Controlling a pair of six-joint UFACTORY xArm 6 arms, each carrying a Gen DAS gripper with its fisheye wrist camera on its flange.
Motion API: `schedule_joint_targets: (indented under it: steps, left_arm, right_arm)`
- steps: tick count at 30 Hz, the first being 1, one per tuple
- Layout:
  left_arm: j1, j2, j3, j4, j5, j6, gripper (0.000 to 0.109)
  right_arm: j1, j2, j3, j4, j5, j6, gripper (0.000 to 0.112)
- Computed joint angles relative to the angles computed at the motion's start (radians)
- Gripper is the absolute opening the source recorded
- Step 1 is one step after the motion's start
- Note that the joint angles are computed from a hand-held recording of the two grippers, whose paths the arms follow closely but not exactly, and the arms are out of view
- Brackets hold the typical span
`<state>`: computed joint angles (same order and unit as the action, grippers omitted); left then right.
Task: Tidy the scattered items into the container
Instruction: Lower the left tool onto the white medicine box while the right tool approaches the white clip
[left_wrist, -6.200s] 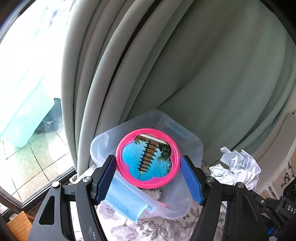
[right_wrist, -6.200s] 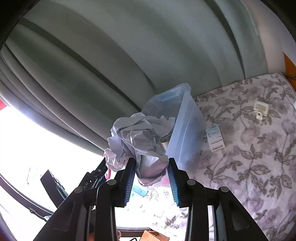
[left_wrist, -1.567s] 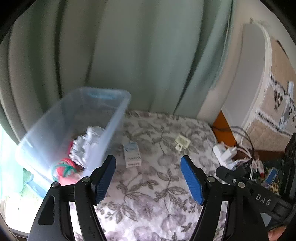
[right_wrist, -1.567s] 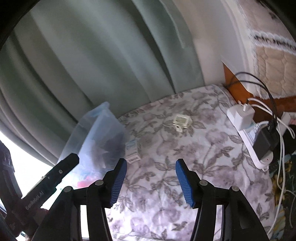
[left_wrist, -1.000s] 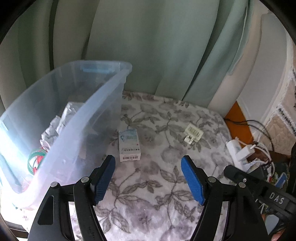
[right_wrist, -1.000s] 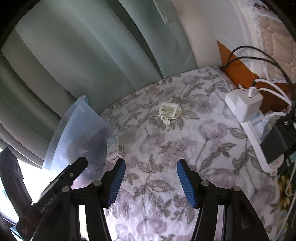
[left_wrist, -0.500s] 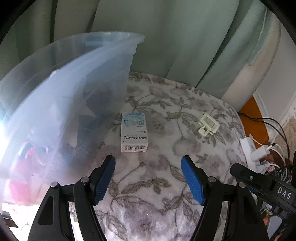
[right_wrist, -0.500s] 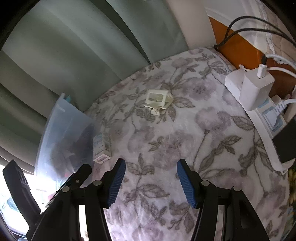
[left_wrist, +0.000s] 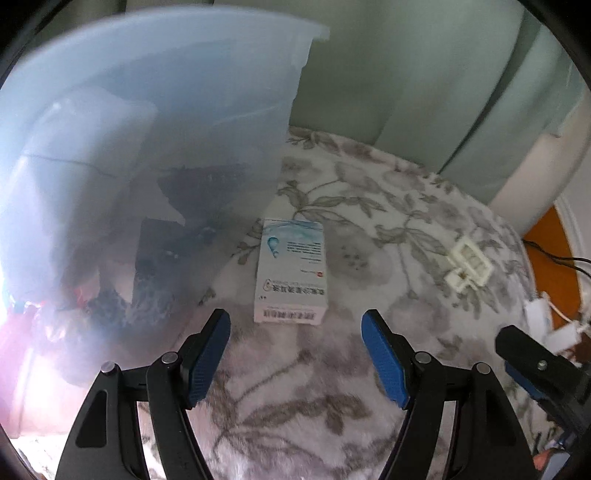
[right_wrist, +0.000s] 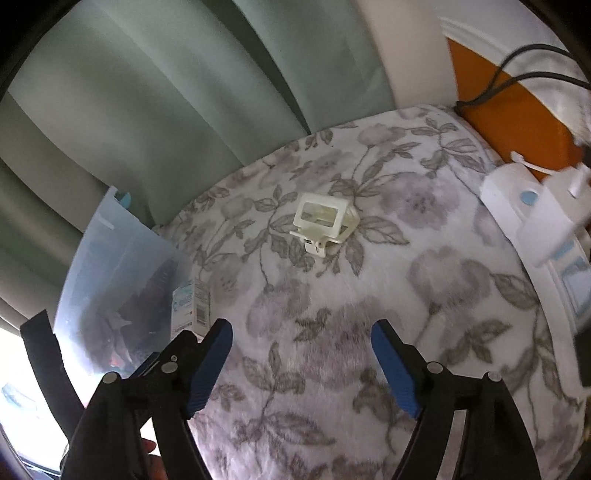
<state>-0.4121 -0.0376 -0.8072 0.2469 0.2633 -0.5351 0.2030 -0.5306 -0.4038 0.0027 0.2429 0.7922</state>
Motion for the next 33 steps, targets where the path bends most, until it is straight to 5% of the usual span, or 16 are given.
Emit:
schedule_joint_targets:
  steps: [13, 33]
  left_arm:
    - [0.006, 0.139, -0.1, -0.137, -0.016, 0.091, 0.075]
    - [0.008, 0.211, -0.185, 0.108, -0.002, -0.104, 0.075]
  right_arm:
    - [-0.06, 0.189, -0.102, -0.017, -0.049, -0.064, 0.085]
    - [-0.136, 0.395, -0.272, -0.358, -0.03, 0.086, 0.085]
